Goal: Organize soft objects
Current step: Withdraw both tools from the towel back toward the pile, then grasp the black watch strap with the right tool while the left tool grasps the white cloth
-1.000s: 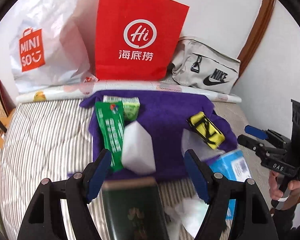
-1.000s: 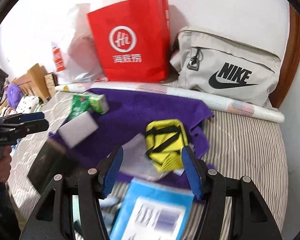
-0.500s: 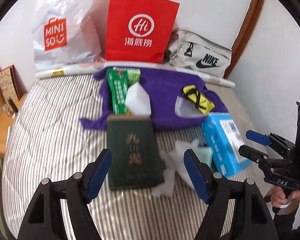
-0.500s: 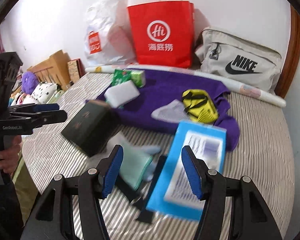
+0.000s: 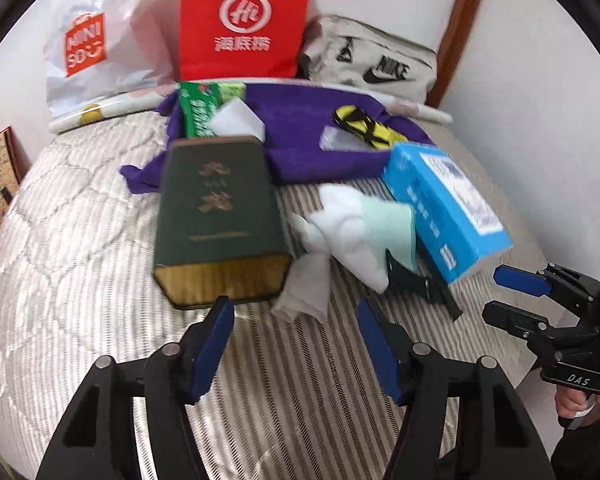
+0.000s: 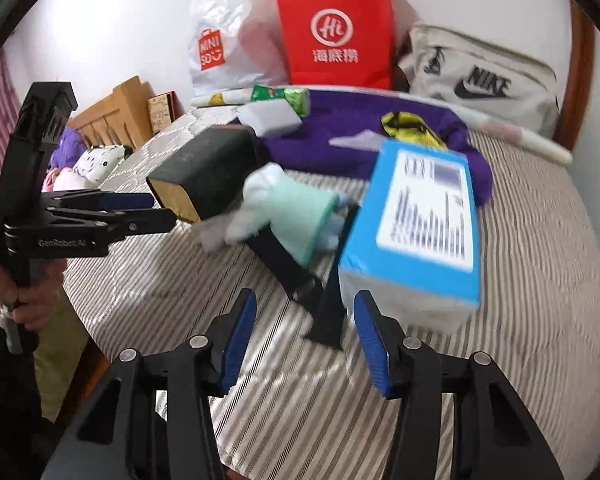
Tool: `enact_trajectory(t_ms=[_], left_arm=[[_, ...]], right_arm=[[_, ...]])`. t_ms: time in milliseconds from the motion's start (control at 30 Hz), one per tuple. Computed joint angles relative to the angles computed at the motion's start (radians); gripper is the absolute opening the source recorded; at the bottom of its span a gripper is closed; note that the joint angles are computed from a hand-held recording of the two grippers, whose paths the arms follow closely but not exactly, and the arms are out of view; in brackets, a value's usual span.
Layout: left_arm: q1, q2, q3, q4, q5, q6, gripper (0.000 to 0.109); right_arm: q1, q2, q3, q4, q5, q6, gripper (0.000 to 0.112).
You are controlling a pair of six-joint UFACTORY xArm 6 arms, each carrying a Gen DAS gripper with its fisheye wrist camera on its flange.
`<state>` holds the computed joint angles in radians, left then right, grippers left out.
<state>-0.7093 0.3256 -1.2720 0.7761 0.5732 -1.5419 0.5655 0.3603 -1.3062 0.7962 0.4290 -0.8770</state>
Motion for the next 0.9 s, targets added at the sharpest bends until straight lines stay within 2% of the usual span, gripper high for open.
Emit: enact_trajectory(t_ms=[133,300,467,567,633,667,700,733,800,900], left_arm=[[0.001,0.057,-0.039,0.000,0.001,0.018,0.054],[0.012,0.103,-0.059,-0.013,-0.034,0.024,0.051],[0.004,0.133,-0.101,-0.014,0.010,0.033,0.050],[-0.009,0.153,-0.141,-0.027,0.084,0.043,0.039],[-0.016,0.161,-0.159,-0.031,0.121,0.063,0.025],[-0.018,0.159,-0.158,-0.031,0.131,0.066,0.021],[-0.013,0.151,-0.145,-0.031,0.117,0.063,0.012],[-0.006,0.140,-0.125,-0.034,0.086,0.059,0.008],[0.010,0.117,-0.082,-0.042,0.015,0.045,0.008],[0.008,0.096,-0.051,-0.034,-0.008,0.022,0.007]], right_arm=[[-0.007,0.020,0.021,-0.015,-0.033,0.041,0.044],[-0.017,0.033,0.029,-0.015,-0.038,0.056,0.043],[-0.019,0.043,0.023,0.020,-0.037,0.040,0.043],[-0.016,0.054,0.012,0.022,-0.034,0.043,0.043],[-0.013,0.061,0.005,0.024,-0.035,0.045,0.043],[-0.011,0.065,0.000,0.031,-0.033,0.043,0.043],[-0.009,0.069,-0.005,0.034,-0.033,0.043,0.043],[-0.006,0.074,-0.011,0.032,-0.035,0.048,0.043],[0.003,0.088,-0.023,0.009,-0.044,0.071,0.042],[0.011,0.112,-0.041,-0.068,-0.050,0.139,0.028]])
